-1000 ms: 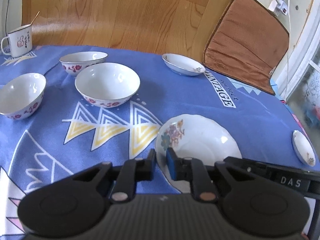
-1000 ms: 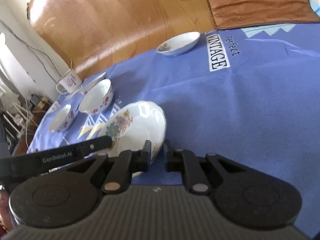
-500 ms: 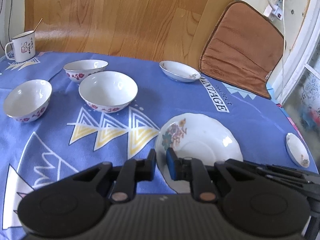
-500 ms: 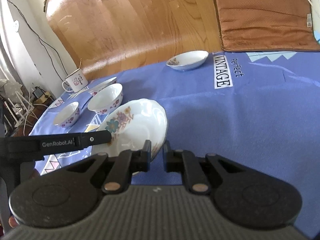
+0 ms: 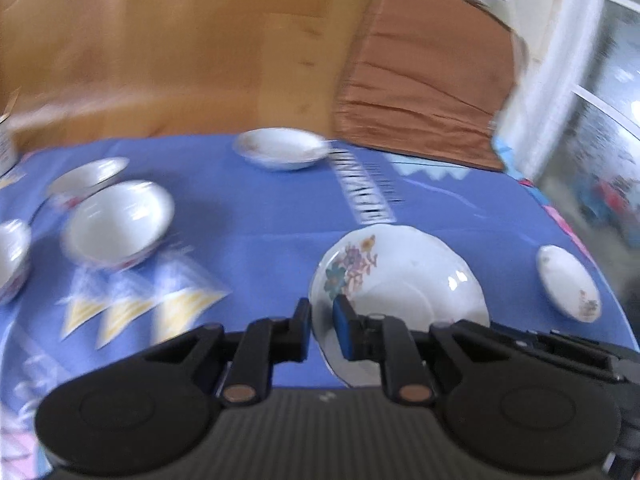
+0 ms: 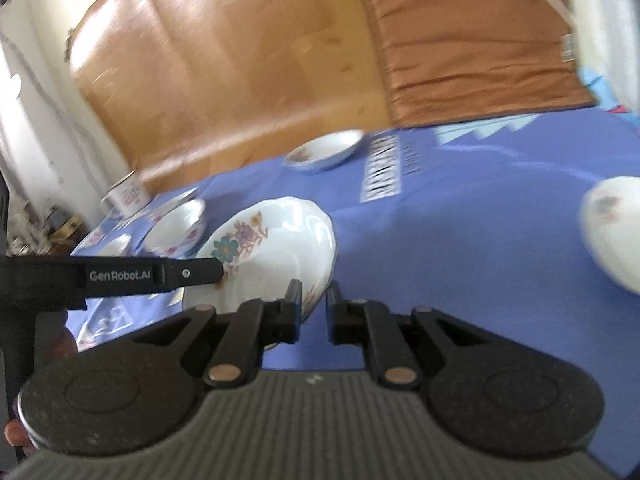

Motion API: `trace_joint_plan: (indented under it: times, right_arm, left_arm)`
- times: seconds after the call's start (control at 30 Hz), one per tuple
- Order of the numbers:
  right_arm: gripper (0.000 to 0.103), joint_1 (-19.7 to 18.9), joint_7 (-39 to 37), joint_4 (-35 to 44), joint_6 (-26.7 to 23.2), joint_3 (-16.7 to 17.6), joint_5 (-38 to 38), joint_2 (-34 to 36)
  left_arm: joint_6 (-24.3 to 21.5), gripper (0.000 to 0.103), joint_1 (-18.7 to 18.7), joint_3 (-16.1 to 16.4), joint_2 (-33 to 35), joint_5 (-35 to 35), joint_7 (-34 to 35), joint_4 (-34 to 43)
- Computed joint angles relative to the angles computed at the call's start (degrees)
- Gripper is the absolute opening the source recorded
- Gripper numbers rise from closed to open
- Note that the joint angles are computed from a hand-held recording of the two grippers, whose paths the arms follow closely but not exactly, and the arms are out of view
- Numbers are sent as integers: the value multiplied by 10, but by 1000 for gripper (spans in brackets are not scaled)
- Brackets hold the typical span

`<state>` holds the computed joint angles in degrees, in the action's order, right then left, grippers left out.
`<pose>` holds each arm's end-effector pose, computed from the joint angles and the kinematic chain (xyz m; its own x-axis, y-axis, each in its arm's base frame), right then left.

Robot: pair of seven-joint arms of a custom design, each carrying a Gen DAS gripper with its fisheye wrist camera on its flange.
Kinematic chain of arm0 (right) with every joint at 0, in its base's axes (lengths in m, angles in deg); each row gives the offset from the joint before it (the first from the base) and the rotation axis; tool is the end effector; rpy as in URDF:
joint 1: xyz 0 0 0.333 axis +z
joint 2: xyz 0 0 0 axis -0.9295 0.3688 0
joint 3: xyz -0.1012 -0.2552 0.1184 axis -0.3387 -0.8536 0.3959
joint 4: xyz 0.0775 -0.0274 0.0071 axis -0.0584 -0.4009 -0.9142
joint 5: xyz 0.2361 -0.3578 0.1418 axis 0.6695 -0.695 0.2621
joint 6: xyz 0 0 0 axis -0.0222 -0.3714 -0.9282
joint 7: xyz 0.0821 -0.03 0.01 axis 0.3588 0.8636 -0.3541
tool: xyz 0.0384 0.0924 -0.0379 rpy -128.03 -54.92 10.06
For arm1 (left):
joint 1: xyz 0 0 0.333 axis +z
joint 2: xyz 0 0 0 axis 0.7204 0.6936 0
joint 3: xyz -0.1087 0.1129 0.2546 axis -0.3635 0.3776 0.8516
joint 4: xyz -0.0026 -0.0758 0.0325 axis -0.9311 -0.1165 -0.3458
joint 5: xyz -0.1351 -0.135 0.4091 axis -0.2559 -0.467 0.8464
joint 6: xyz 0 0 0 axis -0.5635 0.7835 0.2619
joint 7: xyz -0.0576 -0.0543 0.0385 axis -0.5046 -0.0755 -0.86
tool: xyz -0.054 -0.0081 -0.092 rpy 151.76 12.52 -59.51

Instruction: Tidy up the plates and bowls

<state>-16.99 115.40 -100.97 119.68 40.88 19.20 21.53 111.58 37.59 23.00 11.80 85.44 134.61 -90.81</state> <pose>0.4332 0.0537 0.4003 0.3220 -0.8606 -0.3945 -0.6264 0.1187 -0.7704 0.4708 -0.2606 0.4570 -0.1075 -0.9812 0.1600 -0.7080 -0.0374 -0.7053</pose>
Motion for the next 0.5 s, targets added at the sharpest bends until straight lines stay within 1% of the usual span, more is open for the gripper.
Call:
trace_joint_plan:
  times: [0.13,0.17,0.23,0.3,0.4,0.47,0.5]
  right_arm:
    - [15,-77,26,-27,36,32,-6,-7]
    - [15,-103,36,-33,41,42,-10,-9]
    - [15,-147,57,-41,51,59,-17,-8]
    - [15,-184,74,-43,60,70,-24,0]
    - [15,-229,99,-38,71,82,-36,22]
    - [15,-246,112,-33,79,80,-46,35]
    - [15,-250,118,-29,85,77,-52,44]
  left_arm:
    - [6,14,-21,-14,82,19,30,82]
    - [7,14,-27,-16,105,28,35,105]
    - [7,15,-45,-16,152,41,43,152]
    - [5,15,-67,-12,204,52,51,205]
    - [-2,16,-101,-1,267,58,59,272]
    - [-13,16,-127,13,301,72,57,309]
    - [-26,15,-142,22,317,83,53,329]
